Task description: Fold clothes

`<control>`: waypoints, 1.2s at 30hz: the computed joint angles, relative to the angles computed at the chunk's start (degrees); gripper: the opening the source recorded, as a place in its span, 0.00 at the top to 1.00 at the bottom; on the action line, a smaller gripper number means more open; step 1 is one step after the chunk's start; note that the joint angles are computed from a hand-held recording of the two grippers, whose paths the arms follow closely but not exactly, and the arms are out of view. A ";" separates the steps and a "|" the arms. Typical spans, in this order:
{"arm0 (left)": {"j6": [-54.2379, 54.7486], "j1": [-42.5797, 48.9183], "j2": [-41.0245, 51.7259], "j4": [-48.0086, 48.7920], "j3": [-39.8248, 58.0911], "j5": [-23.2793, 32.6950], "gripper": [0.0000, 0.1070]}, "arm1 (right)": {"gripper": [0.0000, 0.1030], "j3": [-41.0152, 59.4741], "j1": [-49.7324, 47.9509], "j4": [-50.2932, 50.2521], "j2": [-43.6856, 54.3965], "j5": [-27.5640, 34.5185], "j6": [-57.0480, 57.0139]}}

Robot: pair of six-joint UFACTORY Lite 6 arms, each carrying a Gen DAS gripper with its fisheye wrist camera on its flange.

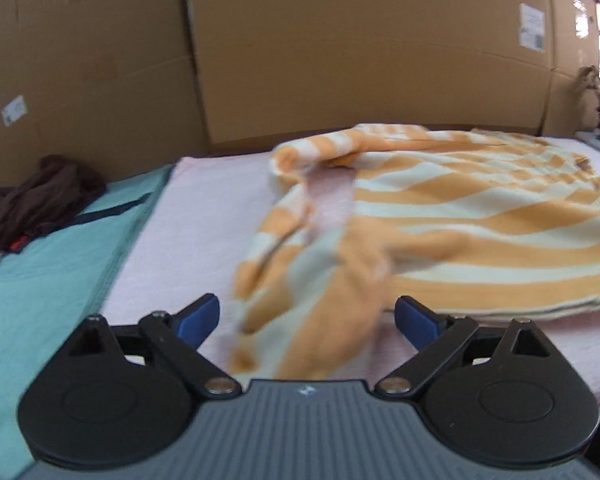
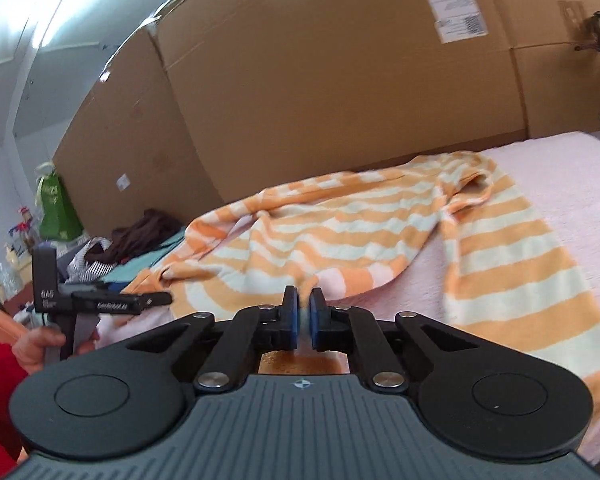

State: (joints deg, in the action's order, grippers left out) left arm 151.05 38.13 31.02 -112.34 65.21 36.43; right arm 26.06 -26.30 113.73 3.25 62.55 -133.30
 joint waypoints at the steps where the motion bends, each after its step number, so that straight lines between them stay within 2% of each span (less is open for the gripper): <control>1: -0.80 1.15 0.61 0.42 1.12 -0.56 0.11 | 0.95 0.11 -3.07 -0.88 -0.67 -0.29 1.06; 3: -9.58 4.32 0.86 8.47 3.14 1.99 0.16 | 0.97 0.82 -7.78 -1.06 -0.85 -1.74 2.53; 5: -16.59 6.52 -2.11 17.94 2.43 7.98 0.17 | 1.00 2.27 -9.65 0.23 1.09 -4.12 4.31; 8: -11.39 6.56 -7.39 19.97 -3.48 16.37 0.10 | 0.99 4.48 -8.36 2.03 5.36 -6.18 5.50; 9: -8.61 5.73 -9.17 20.16 -5.65 18.60 0.08 | 0.92 4.94 -7.19 2.05 6.23 -6.70 6.30; 11: -3.67 2.23 -10.95 17.62 -8.11 18.23 0.06 | 0.86 5.24 -5.41 0.86 7.10 -5.97 6.28; 14: -5.47 -3.02 -7.12 16.94 -3.57 14.13 0.06 | 0.50 1.94 -1.93 4.21 3.08 -7.63 -0.21; 15: -7.91 -4.33 -4.82 18.06 -0.82 12.78 0.06 | 0.46 -0.07 -0.80 7.19 1.06 -8.24 -4.29; 18: -19.44 -6.67 2.90 24.96 8.29 9.90 0.10 | 0.46 -3.92 0.95 13.88 -2.12 -9.05 -13.83; 19: -23.60 -7.19 5.36 27.56 11.13 9.36 0.25 | 0.46 -4.38 1.08 15.14 -2.12 -9.04 -15.21; 21: -25.74 -6.41 7.27 27.85 12.32 11.47 0.41 | 0.46 -4.54 1.29 16.81 -1.32 -9.07 -16.56; 22: -26.97 -5.50 7.64 28.52 12.45 13.69 0.66 | 0.48 -4.23 1.65 17.44 -0.54 -9.34 -16.67; 23: -29.30 -4.50 8.20 30.19 13.05 16.33 0.97 | 0.51 -4.05 2.30 18.70 0.16 -9.39 -17.41; 24: -32.71 -3.52 9.22 32.29 14.25 19.35 0.96 | 0.57 -3.92 3.03 20.18 0.81 -9.34 -18.37; 26: -34.41 -1.89 8.27 32.69 12.41 22.80 0.98 | 0.84 -3.68 4.52 23.02 1.81 -9.00 -20.18; 27: -34.60 -1.08 7.38 32.51 10.93 24.21 0.98 | 0.94 -3.13 4.83 22.86 1.99 -9.14 -19.67; 29: -32.74 1.56 3.72 32.21 6.25 28.77 0.99 | 0.94 -1.72 4.29 19.88 2.14 -8.94 -16.23; 31: -31.18 4.79 -0.15 32.90 1.91 34.59 0.99 | 0.94 -0.11 1.50 12.70 2.14 -6.41 -9.15; 33: -30.20 8.51 -4.80 34.99 -2.04 40.29 0.99 | 0.94 2.25 -2.82 3.17 2.68 -2.03 -0.21; 36: -30.26 12.99 -10.31 38.60 -5.85 45.20 0.99 | 0.94 6.00 -9.86 -11.00 3.54 6.94 12.04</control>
State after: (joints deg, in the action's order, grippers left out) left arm 120.80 51.13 20.71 -73.73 59.36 81.63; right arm 32.06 -36.15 102.73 6.79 69.49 -121.26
